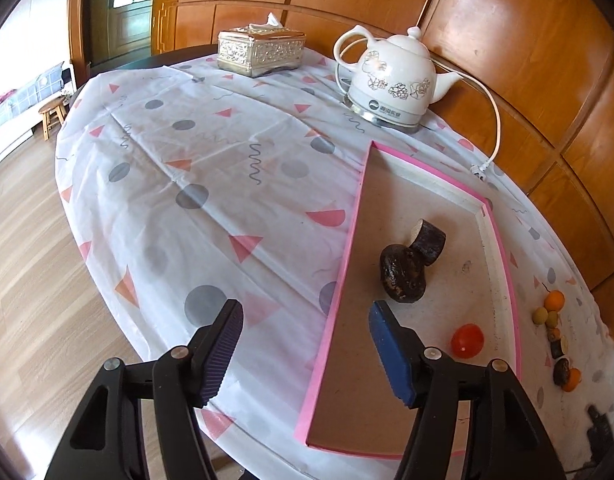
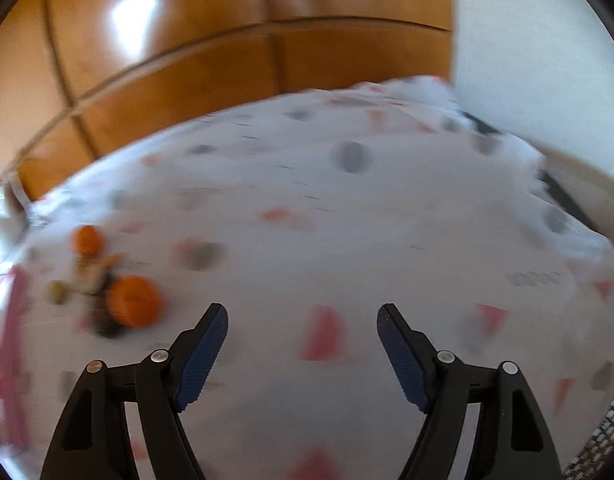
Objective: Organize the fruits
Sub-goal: 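Reach the right tool to the large orange and grasp it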
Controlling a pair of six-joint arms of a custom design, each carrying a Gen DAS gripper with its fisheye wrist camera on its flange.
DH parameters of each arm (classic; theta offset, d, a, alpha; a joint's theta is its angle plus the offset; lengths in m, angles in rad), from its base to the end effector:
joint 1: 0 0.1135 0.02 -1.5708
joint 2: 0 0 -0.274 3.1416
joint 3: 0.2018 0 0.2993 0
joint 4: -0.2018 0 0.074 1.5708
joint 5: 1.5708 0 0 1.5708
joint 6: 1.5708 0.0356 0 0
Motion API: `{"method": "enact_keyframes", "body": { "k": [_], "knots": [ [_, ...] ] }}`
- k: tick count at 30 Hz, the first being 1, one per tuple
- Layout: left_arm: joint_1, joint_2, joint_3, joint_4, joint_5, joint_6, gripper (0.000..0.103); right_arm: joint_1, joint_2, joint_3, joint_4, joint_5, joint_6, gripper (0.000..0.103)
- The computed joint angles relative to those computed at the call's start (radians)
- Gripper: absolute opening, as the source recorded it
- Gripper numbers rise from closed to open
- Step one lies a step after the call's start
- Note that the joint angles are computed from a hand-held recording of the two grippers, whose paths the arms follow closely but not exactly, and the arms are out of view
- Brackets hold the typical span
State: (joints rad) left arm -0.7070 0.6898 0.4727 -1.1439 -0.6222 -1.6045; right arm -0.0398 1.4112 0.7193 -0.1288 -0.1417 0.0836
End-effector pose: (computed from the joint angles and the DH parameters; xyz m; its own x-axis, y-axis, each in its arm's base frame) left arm 0.1118 -0.0682 0.1826 -0.4102 -0.7177 -0.5627 -0.7579 0.6115 -0.2274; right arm 0.3149 -0.0075 0.1632 -0.7332 0.1119 -0.6707 0.0044 0.9871 0.1599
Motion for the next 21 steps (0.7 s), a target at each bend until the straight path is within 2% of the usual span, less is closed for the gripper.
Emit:
{"method": "enact_keyframes", "body": {
  "k": [3,9,11,14,17,19,21],
  "knots": [
    [-0.006,-0.012,-0.005,-0.005,0.001,-0.006,0.066,0.055,0.004,0.03,-0.02,-0.082,-0.002,0.076],
    [-0.014,-0.035,-0.013,-0.022,0.004,-0.029,0.066,0.17,0.11,0.124,-0.053,-0.111,-0.072,0.065],
    [-0.019,-0.042,-0.016,-0.03,0.007,-0.041,0.066,0.172,0.177,0.178,-0.078,-0.141,-0.087,0.062],
    [-0.023,-0.053,-0.021,-0.042,0.008,-0.057,0.066,0.18,0.247,0.229,-0.109,-0.16,-0.1,0.052],
    [-0.027,-0.057,-0.023,-0.053,0.007,-0.07,0.067,0.173,0.243,0.224,-0.103,-0.176,-0.119,0.049],
    [-0.026,-0.057,-0.025,-0.051,0.011,-0.07,0.067,0.168,0.23,0.213,-0.098,-0.176,-0.134,0.037],
    [-0.028,-0.053,-0.025,-0.047,0.012,-0.069,0.067,0.156,0.228,0.214,-0.112,-0.193,-0.137,0.037]
  ]
}}
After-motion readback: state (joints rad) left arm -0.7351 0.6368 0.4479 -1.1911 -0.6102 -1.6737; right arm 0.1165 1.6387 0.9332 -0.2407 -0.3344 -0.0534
